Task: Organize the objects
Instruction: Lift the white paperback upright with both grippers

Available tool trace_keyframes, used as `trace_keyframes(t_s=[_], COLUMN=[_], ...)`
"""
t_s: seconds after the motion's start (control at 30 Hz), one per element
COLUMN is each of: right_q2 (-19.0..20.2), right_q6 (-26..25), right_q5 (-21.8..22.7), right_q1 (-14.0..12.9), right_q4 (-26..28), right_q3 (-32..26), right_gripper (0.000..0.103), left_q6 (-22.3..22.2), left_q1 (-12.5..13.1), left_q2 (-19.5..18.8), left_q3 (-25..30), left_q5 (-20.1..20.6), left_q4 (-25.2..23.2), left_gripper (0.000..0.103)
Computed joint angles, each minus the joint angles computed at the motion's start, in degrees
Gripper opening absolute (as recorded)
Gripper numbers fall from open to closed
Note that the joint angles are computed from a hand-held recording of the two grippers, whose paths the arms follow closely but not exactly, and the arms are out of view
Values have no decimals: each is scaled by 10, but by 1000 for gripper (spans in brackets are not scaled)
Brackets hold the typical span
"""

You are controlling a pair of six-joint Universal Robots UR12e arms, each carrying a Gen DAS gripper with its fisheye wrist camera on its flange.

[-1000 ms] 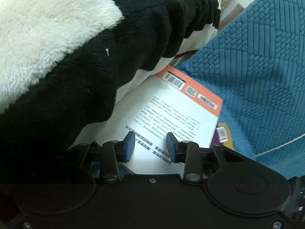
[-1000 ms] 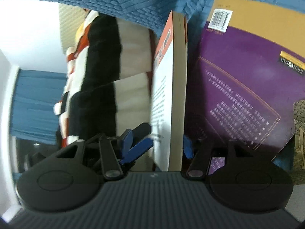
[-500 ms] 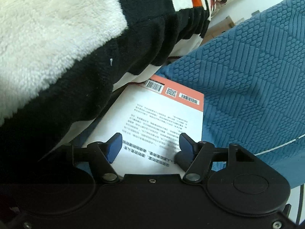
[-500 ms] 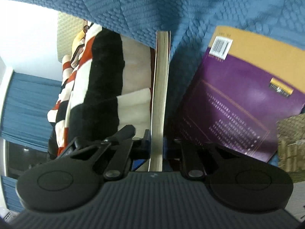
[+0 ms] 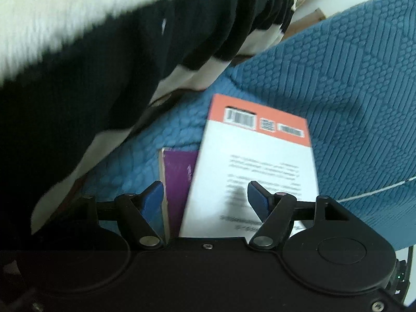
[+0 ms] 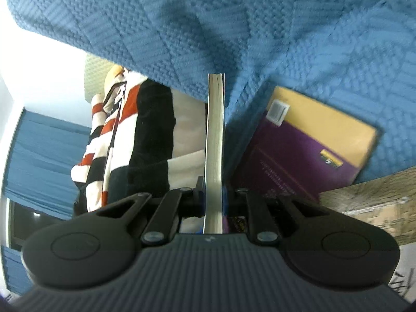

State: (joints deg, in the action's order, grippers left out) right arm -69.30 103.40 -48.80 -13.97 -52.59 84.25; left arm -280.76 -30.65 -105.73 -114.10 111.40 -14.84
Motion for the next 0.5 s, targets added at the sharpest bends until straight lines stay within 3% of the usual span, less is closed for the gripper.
trace_keyframes(t_s=[0.1, 0.2, 0.5], right_q2=[6, 13, 28], right_q6=[18, 33, 50], right_q5=[6, 5, -5], right_q1=[-4, -7, -15], right_q4=[1, 11, 67], right_q3=[-5, -11, -23], right_gripper=[15, 15, 15], left_q6=[-4, -11, -16], left_q1=[0, 1, 3], left_q2=[-6, -12, -15], left_q3=[0, -7, -15], left_q5=[-22, -40, -40], left_q4=[9, 48, 86], left_gripper=[69, 69, 72])
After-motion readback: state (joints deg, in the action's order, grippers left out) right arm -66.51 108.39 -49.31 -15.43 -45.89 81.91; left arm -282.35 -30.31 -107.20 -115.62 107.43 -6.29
